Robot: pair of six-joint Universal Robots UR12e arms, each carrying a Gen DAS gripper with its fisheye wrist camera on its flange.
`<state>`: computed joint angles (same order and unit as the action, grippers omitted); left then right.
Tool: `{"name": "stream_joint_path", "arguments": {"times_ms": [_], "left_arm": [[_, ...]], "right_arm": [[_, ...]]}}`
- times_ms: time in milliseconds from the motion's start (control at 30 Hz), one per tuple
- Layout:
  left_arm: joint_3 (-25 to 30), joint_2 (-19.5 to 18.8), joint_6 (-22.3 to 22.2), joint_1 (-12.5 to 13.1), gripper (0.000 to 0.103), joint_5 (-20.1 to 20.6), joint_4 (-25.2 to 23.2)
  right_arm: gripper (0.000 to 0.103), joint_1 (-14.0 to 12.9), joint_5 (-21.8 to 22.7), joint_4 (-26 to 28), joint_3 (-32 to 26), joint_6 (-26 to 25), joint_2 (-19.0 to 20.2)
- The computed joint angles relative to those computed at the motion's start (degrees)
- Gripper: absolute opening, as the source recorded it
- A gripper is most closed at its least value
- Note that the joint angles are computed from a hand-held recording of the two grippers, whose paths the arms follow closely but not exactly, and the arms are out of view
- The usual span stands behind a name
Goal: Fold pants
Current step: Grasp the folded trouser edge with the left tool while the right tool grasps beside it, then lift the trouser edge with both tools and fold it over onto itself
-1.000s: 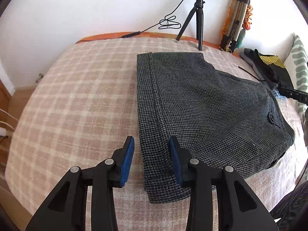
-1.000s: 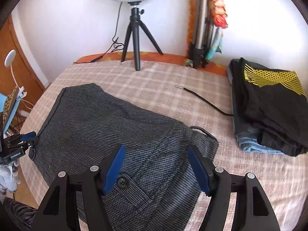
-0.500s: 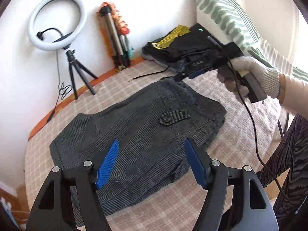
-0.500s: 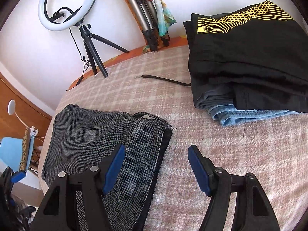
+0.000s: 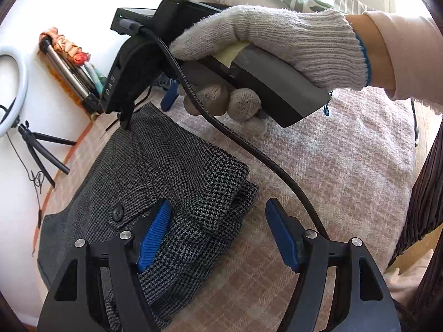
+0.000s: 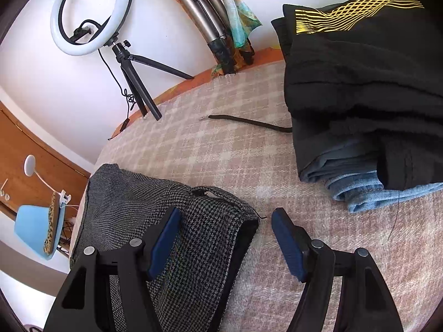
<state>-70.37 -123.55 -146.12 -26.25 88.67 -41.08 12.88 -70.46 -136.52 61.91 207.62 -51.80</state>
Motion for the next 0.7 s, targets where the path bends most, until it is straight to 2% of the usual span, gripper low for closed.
{"name": "stream_joint_path", "arguments": {"times_ms": [67,133,167,200,233,267,300,333,433,600,700], "left_arm": [[-0.31,-0.3,-0.99,0.08,0.072,-0.29,1.33],[-0.57,-0.27,-2.48,0.59,0.071,-2.4,1.86],[-0.44,-0.32,-3.25,0.9,0.07,-3.63,1.48],[-0.49,-0.28,-3.67,1.21,0.066,-4.73,1.32],[-0.66,-0.21,-3.9,1.43,0.058,-5.18,1.64],[-0.8,-0.13,-3.85,1.58,0.054,-5.35,1.95],[-0.89,-0.03,-3.71,1.75,0.045,-5.48,2.07],[-0.96,0.13,-3.85,2.03,0.037,-6.05,2.0],[-0.25,0.46,-7.14,3.23,0.024,-10.59,-0.53],[-1.05,1.85,-10.68,4.52,0.019,-15.07,0.16],[-2.16,3.1,-12.05,5.05,0.018,-15.98,1.73]], "right_arm": [[0.065,0.18,0.94,0.0,-0.45,-1.04,0.4],[0.042,0.2,2.68,1.03,-1.07,-1.98,0.82],[0.04,0.09,3.81,1.22,-1.11,-1.64,0.94],[0.033,0.06,4.02,0.51,-0.75,-0.82,0.84],[0.026,-0.07,4.9,0.35,-0.61,-0.22,0.83],[0.024,-0.25,6.04,0.4,-0.56,0.4,0.84],[0.02,-0.4,6.83,0.29,-0.44,1.14,0.77],[0.018,-0.57,7.73,0.13,-0.44,1.76,0.72],[0.016,-0.87,9.71,0.42,-1.03,2.42,0.55],[0.015,-0.94,11.18,1.89,-2.8,2.14,0.34],[0.014,-0.95,12.4,1.59,-3.53,3.9,0.37]]}}
